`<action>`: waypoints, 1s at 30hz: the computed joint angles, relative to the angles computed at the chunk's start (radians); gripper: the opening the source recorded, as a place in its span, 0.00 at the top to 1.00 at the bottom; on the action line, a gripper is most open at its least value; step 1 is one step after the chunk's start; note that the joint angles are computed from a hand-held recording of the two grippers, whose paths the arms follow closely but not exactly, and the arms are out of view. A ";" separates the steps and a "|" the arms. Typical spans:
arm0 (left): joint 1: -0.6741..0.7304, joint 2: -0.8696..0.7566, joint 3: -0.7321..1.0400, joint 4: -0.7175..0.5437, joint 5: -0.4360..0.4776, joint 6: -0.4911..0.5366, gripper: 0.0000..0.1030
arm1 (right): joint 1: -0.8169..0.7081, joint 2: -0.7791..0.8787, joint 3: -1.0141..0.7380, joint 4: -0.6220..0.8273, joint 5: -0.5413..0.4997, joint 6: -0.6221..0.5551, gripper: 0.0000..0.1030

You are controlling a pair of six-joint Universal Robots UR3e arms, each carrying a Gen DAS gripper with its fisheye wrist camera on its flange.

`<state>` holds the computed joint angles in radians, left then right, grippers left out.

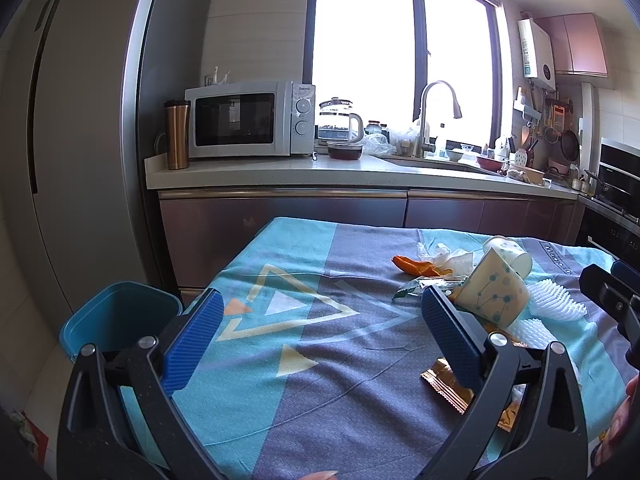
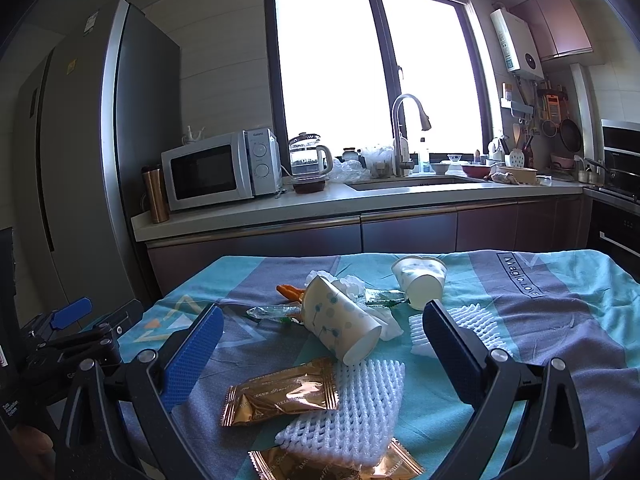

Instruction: Collect trash

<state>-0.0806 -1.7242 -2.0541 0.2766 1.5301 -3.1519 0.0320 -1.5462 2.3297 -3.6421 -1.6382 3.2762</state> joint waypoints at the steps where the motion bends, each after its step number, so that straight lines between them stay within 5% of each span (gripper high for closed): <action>1: 0.002 0.001 -0.001 0.000 -0.003 0.000 0.05 | 0.001 0.000 0.000 0.000 0.000 0.000 0.06; 30: 0.014 0.006 -0.005 -0.003 -0.021 0.009 0.05 | -0.006 0.001 0.008 -0.009 0.009 0.002 0.06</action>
<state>-0.0661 -1.7182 -2.0586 0.2737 1.5093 -3.1434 0.0259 -1.5456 2.3382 -3.6512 -1.6297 3.2785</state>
